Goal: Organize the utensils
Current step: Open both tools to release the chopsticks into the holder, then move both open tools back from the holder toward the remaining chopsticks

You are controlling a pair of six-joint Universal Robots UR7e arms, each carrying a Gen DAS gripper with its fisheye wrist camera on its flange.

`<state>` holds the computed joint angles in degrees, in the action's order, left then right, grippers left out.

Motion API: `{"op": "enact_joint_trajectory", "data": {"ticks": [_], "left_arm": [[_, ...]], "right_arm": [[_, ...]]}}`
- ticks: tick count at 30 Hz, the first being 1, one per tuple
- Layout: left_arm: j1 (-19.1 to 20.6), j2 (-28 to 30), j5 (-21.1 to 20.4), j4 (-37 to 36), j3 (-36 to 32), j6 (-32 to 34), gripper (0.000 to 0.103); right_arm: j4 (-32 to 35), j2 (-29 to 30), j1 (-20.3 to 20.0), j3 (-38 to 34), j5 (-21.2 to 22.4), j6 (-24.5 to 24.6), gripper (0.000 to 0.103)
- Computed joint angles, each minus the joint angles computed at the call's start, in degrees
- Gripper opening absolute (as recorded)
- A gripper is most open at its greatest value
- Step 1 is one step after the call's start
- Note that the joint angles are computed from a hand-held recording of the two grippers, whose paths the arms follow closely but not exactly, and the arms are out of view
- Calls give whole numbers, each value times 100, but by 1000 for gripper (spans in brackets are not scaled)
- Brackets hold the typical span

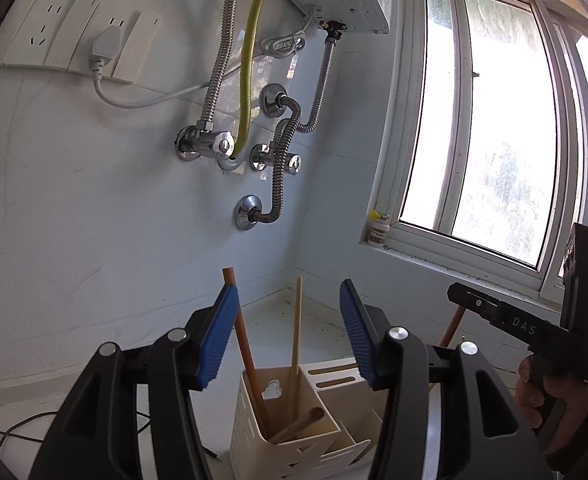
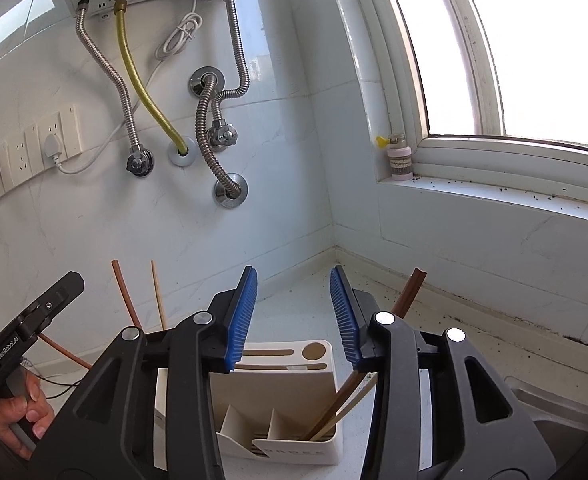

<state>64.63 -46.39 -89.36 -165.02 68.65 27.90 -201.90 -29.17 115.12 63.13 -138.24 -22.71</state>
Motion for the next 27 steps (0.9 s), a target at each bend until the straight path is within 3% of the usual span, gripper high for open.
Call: {"op": "enact_joint_trajectory", "data": {"ticks": [2, 5, 14, 20, 27], "left_arm": [[-35, -66, 55, -92, 69, 27, 63], [-92, -197, 160, -312, 222, 64, 73], [-238, -731, 486, -645, 712, 247, 89], [-288, -1135, 765, -803, 1077, 168, 95], [-290, -1680, 1066, -918, 1550, 191, 97]], "right_arm": [[-80, -17, 31, 28, 15, -38, 45], [-118, -65, 74, 89, 45, -65, 46], [-275, -174, 268, 259, 186, -155, 62], [-463, -191, 461, 382, 269, -323, 80], [-721, -142, 708, 516, 408, -449, 91]]}}
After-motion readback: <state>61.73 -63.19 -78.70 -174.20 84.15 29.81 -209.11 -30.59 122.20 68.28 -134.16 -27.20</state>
